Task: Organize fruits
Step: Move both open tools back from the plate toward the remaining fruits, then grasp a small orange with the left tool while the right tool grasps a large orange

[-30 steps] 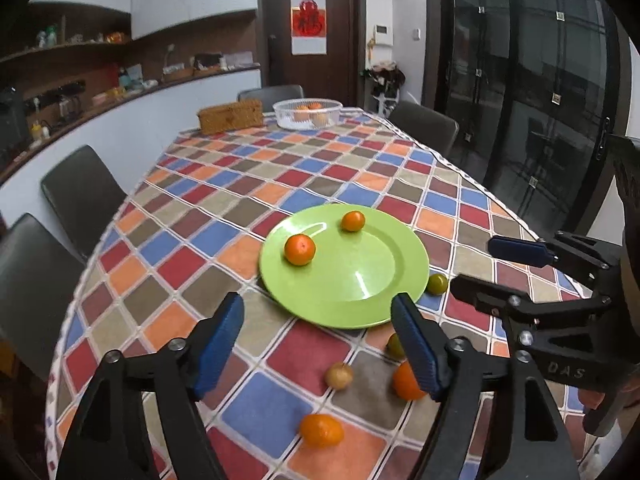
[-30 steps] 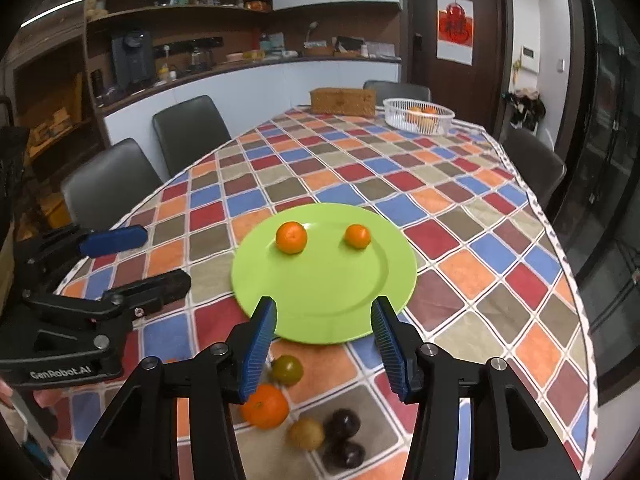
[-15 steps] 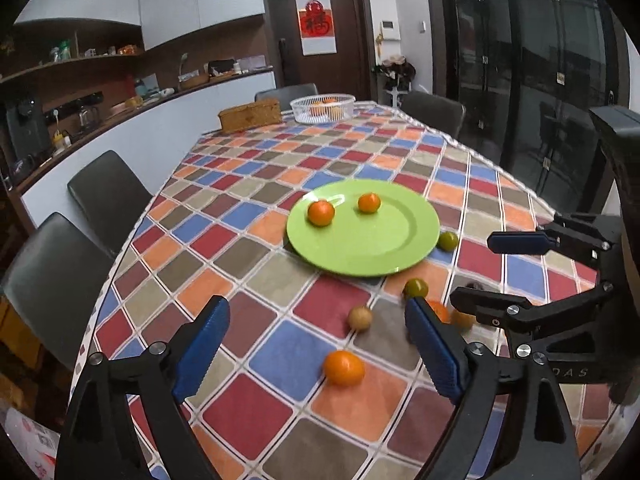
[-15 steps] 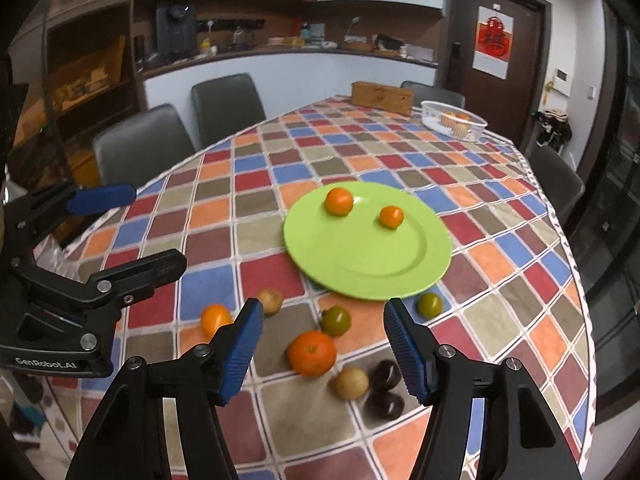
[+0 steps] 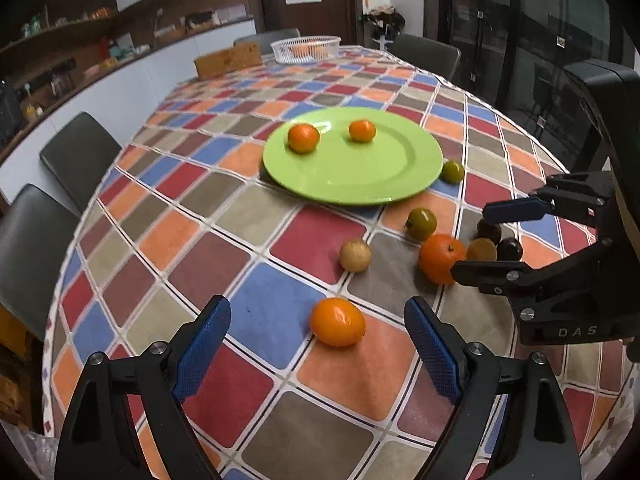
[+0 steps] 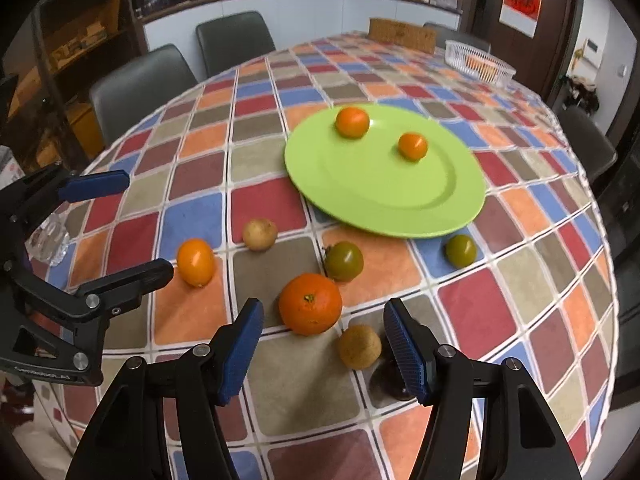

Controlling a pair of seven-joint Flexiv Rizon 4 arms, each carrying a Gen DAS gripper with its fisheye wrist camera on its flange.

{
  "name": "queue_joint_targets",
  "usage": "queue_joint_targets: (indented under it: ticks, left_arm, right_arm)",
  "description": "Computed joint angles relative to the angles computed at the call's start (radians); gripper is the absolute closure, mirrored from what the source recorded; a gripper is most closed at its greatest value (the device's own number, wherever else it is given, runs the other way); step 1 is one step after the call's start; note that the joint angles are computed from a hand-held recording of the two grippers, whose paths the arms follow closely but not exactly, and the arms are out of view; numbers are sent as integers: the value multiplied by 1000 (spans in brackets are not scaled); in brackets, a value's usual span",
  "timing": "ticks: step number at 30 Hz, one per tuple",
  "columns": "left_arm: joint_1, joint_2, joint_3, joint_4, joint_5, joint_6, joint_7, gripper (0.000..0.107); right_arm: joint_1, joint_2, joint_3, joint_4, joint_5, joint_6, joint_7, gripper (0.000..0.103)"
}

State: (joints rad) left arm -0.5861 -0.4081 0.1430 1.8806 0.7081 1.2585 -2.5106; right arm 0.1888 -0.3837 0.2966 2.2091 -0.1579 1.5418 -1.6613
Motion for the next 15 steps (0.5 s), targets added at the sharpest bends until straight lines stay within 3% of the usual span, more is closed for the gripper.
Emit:
queue_joint_targets:
  ticks: [3,6,15]
  left_arm:
    - [35,-17,-27,11,-46,26,52,22]
    - [63,-36,-45,24,-116,51,112,34]
    - [98,-85,-81,60,-336,123,304,54]
  right_arm:
    - [22,-10,-24,-8,-22,-16,-1,40]
    - [22,-23,-20,-27,-31,-53,-19,40]
    - [-3,-60,21,-102,18,-167,-107,43]
